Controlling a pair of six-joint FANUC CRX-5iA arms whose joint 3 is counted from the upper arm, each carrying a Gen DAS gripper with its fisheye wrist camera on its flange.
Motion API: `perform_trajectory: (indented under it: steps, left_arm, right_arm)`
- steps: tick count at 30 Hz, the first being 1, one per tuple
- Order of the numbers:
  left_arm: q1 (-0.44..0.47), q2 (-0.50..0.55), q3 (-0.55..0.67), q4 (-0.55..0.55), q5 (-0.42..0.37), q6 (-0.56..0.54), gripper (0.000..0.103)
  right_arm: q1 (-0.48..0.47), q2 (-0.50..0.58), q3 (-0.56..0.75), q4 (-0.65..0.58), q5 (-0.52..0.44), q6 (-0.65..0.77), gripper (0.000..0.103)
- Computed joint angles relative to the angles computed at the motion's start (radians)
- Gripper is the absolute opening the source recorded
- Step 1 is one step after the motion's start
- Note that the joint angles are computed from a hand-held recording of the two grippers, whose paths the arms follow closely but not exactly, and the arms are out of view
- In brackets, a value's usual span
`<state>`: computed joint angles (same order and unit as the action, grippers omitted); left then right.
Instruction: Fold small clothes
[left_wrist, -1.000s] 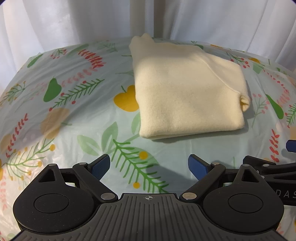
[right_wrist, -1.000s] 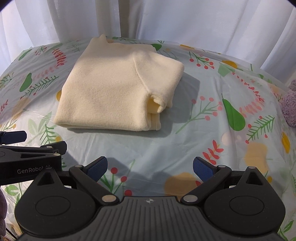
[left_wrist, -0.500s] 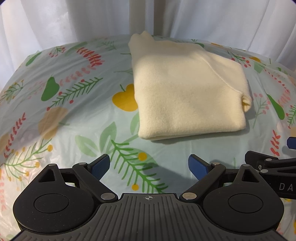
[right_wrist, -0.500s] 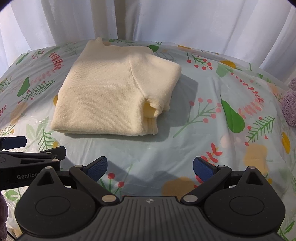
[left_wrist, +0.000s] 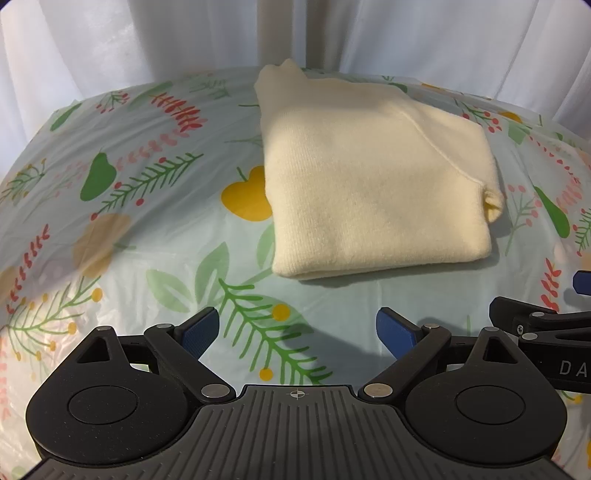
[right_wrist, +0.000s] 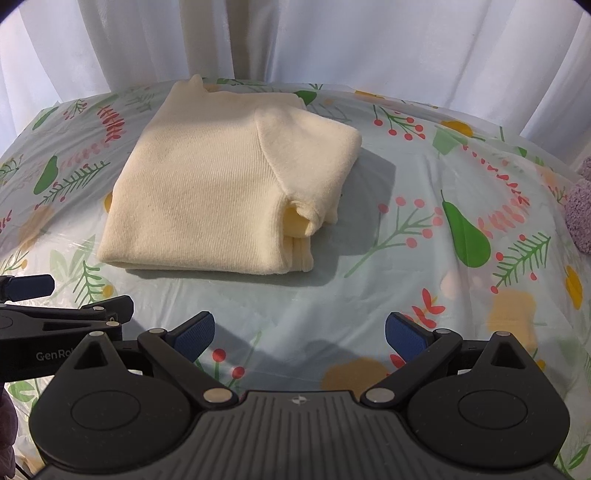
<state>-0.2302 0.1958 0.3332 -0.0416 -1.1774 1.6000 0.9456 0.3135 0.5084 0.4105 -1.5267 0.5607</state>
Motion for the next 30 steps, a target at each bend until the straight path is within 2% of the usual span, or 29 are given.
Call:
perform_trajectory:
  steps: [30]
  left_arm:
    - [-0.003, 0.0, 0.003, -0.016, -0.008, 0.003, 0.096]
  right_arm:
    - [-0.001, -0.019, -0.023, 0.01, 0.007, -0.011, 0.099]
